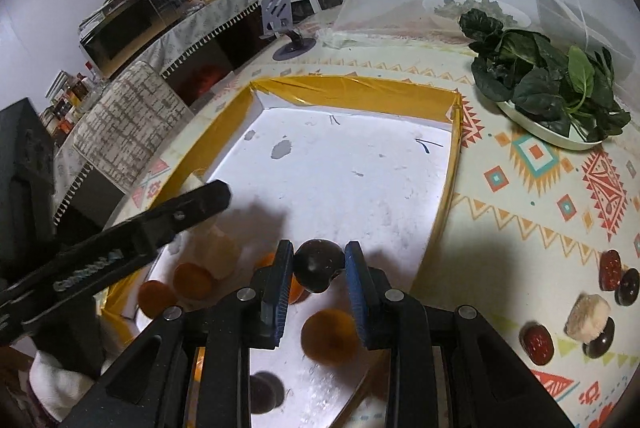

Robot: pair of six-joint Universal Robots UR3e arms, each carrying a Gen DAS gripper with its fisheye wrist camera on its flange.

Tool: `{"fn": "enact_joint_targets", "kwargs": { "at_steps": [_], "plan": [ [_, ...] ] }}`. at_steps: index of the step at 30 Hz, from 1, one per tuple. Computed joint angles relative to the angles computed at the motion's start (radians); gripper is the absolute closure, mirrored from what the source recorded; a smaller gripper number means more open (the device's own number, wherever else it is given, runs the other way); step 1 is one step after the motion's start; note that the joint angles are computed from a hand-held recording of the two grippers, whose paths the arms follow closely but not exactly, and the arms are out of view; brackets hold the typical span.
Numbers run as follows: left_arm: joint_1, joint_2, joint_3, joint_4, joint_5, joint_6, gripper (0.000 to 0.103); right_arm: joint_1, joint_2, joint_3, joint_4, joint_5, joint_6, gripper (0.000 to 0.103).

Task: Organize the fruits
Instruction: 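Carry the beige cube and dark plum over the white tray and release both, then move both open tools back to the items on the tablecloth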

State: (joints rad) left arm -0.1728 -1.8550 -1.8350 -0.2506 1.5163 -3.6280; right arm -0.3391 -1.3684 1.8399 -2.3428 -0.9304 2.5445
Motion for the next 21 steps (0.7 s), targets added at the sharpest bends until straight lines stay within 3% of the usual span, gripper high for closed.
{"fn": "enact_joint_targets", "kwargs": {
  "at_steps": [4,8,13,21],
  "plan": [
    [-0.005,0.027,-0.008,0.002,0.018,-0.005,0.054,-0.001,0.000,0.009,-0.020,0.003,0.017,0.074],
    [-0.028,0.071,-0.021,0.008,0.057,-0.011,0.048,-0.025,-0.026,0.027,-0.020,0.031,0.013,0.058],
    [-0.066,0.134,-0.037,0.006,0.095,-0.022,0.043,-0.073,-0.092,0.050,0.030,0.073,-0.028,0.057],
    [-0.211,0.184,0.002,-0.028,0.210,-0.039,0.033,-0.267,-0.298,0.139,0.246,0.159,-0.232,0.057]
  ]
}}
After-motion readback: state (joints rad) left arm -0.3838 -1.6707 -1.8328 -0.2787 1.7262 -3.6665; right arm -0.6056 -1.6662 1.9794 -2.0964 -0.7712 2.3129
